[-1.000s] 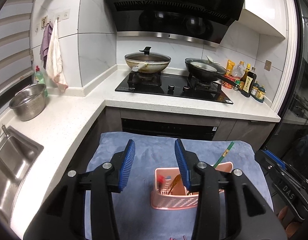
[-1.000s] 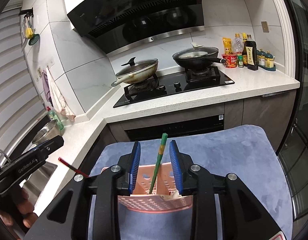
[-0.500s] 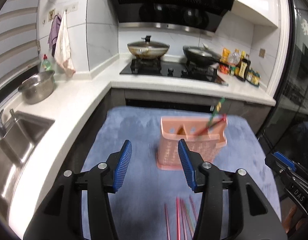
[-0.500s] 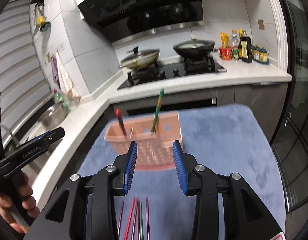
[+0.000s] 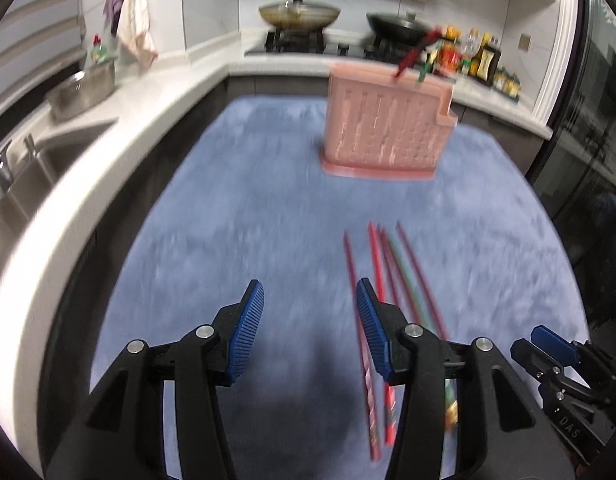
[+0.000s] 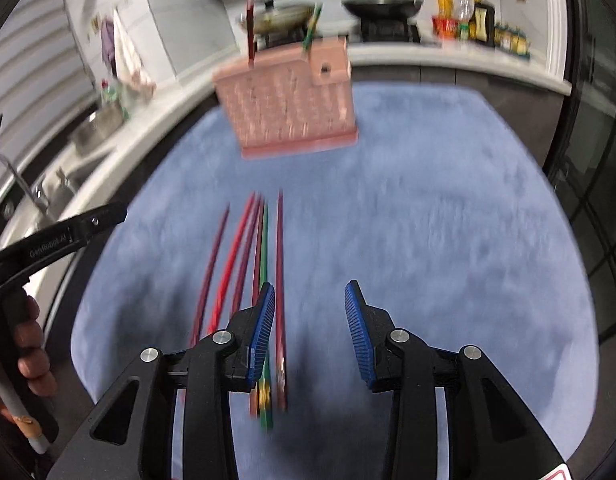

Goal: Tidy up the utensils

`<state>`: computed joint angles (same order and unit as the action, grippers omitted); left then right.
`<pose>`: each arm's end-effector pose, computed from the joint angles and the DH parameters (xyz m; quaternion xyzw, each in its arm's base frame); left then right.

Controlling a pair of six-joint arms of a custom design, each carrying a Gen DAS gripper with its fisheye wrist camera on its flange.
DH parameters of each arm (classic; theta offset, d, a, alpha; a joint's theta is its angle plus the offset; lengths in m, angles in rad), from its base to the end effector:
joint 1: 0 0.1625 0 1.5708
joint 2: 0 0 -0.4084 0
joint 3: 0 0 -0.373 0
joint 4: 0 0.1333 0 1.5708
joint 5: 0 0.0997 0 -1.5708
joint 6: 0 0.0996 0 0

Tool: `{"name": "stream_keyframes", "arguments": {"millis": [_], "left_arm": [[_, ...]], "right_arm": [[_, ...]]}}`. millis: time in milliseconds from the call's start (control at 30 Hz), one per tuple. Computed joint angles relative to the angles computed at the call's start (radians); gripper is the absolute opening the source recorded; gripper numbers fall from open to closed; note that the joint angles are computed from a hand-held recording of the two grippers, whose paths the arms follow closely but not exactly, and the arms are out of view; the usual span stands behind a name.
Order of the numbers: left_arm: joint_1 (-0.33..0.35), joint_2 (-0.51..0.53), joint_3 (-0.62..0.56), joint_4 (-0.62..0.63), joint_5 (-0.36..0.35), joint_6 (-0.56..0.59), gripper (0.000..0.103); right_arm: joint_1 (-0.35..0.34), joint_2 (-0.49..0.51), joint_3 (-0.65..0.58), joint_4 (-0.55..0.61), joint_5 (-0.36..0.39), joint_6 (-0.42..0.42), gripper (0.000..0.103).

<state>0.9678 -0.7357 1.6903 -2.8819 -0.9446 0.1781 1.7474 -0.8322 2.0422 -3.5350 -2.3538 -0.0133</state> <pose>-0.2050 -0.6358 0.0913 0.3059 0.8866 -0.2288 0.2607 0.1548 -0.5084 0.1323 -0.0584 -0.8688 0.3682 0.3258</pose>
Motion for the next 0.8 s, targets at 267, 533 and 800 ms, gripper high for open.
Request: {"name": "stream_keyframes", "arguments": {"millis": [267,533,800], "left_arm": [[0.022,-0.029,0.101,-0.003,0.014,-0.036,0.046],[0.032,-0.041,0.138,-0.014,0.003,-0.046,0.046],[0.035,-0.043,0.153,0.005,-0.011,-0.05,0.046]], "right_arm": [[-0.014,0.051,0.026,-0.009,-0.001,0.027,0.036],[-0.022,0.07,0.018,0.018,0.007,0.024,0.026],[-0.029,0.089,0.004,0.038,0.006,0.032,0.018]]}}
